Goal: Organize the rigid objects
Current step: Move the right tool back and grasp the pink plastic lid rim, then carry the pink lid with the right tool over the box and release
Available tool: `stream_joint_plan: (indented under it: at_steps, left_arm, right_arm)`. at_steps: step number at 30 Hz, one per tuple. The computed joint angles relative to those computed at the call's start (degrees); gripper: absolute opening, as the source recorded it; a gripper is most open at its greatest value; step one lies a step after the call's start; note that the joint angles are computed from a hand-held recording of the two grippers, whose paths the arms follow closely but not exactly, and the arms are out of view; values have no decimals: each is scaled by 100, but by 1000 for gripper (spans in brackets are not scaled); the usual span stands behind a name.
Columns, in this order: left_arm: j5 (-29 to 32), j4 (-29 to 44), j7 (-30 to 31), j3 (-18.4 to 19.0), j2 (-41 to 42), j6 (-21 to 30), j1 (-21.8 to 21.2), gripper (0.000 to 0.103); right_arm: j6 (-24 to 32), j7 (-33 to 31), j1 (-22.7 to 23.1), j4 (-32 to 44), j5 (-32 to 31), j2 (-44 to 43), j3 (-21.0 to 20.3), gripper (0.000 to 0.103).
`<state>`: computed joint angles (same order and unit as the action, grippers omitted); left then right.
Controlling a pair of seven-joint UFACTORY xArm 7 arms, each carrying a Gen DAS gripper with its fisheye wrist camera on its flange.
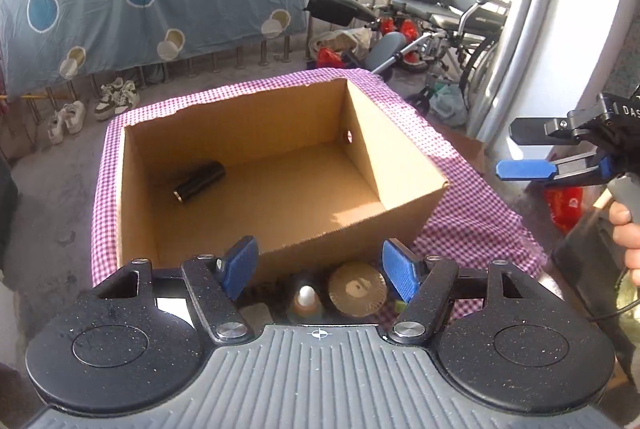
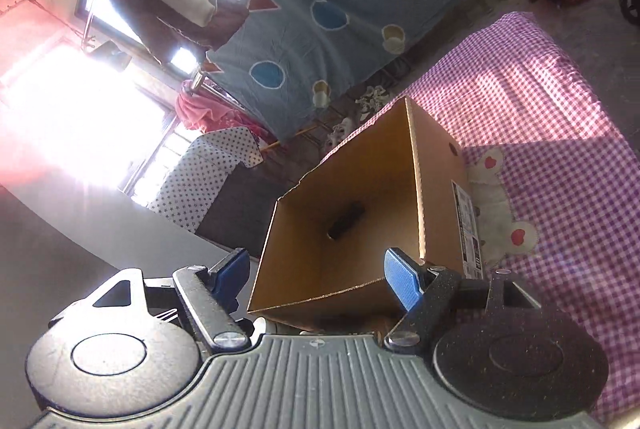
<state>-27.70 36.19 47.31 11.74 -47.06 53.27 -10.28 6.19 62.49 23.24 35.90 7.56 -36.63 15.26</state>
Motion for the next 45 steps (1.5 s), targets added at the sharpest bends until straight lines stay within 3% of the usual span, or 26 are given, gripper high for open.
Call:
stream_joint_plan:
  at_steps: [2,5,10,12,18,22,32,39,45]
  left_arm:
    - [70,-228,-51,89,-236,509,63,69]
    - [272,-565,-82,46,-420,944,242,69]
    - [638,-843,25,-92,-417,1506,412,69]
    - [735,-1032,40,-196,-497,1613,465,68]
    - [888,-1686,-57,-601,-1051,859,454,63]
    - [1123,-2159,-3,-705,-1551,221,301,65]
    - [1321,-2257,-343,-708,-1201,-384,-76,69]
    - [1307,-2373,-464,-714,-1162,-743,-265,69]
    - [1386,-2361,-569,-648,-1284,-617,-272,69]
  right_arm:
    - [63,373,-120,-329,55,-261,371,77]
    - [-260,826,215,-750,246,-235,550,69]
    - [-573,849,1378,-680,429,717,71,56]
    - [-428,820,1594,-535,480,992,-19,42]
    - [526,1176,478,111,-462,1116,977,37]
    - [1043,1414,-84,566,-1302,1349,1335,37]
    - [1180,1387,42,1199,-2134,2238,1026,37]
    - [1252,1613,170,1366,-2618,2527,904,17]
    - [1202,1955,235,1221,-2807,2349,889,15]
